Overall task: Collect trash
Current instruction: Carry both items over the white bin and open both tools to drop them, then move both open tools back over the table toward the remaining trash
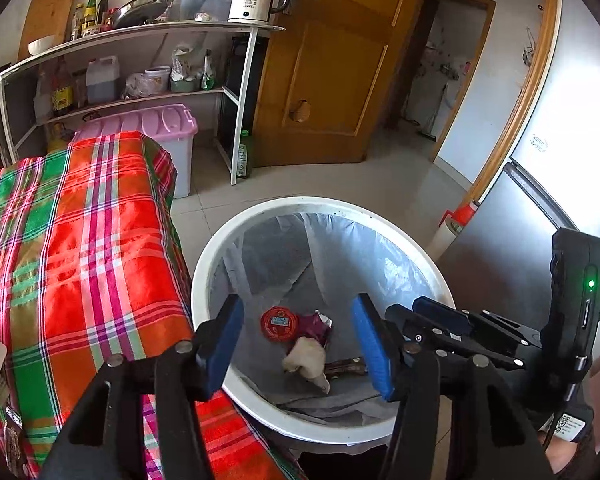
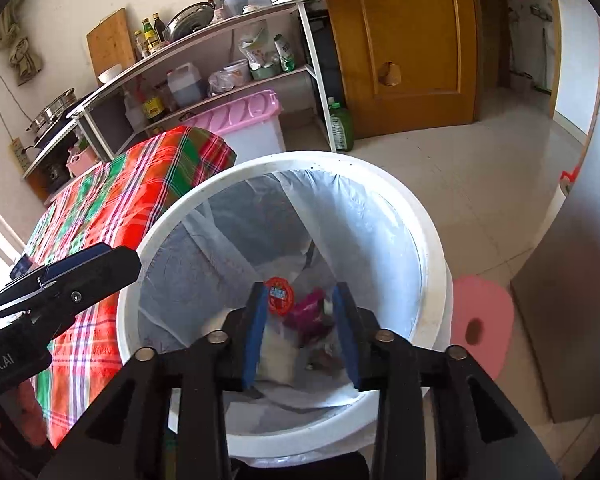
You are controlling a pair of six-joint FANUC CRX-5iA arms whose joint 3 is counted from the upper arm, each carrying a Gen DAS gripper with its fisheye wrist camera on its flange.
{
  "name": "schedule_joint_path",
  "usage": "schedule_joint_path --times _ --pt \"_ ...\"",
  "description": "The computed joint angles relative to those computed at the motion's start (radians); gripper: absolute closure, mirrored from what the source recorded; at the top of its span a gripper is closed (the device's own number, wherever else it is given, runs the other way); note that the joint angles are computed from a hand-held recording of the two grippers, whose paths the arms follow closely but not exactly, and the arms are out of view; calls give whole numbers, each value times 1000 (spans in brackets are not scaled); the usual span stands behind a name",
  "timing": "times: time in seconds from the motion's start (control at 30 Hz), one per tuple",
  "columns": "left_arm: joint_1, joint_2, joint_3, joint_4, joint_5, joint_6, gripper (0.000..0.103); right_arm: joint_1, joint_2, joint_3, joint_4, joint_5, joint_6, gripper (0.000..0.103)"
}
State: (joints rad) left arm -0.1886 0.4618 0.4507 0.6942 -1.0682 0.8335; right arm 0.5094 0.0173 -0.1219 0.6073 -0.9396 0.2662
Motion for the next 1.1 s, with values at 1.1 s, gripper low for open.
schedule_joint_path --times 1.1 --pt "221 -243 -322 117 217 -135 39 132 61 91 98 108 17 66"
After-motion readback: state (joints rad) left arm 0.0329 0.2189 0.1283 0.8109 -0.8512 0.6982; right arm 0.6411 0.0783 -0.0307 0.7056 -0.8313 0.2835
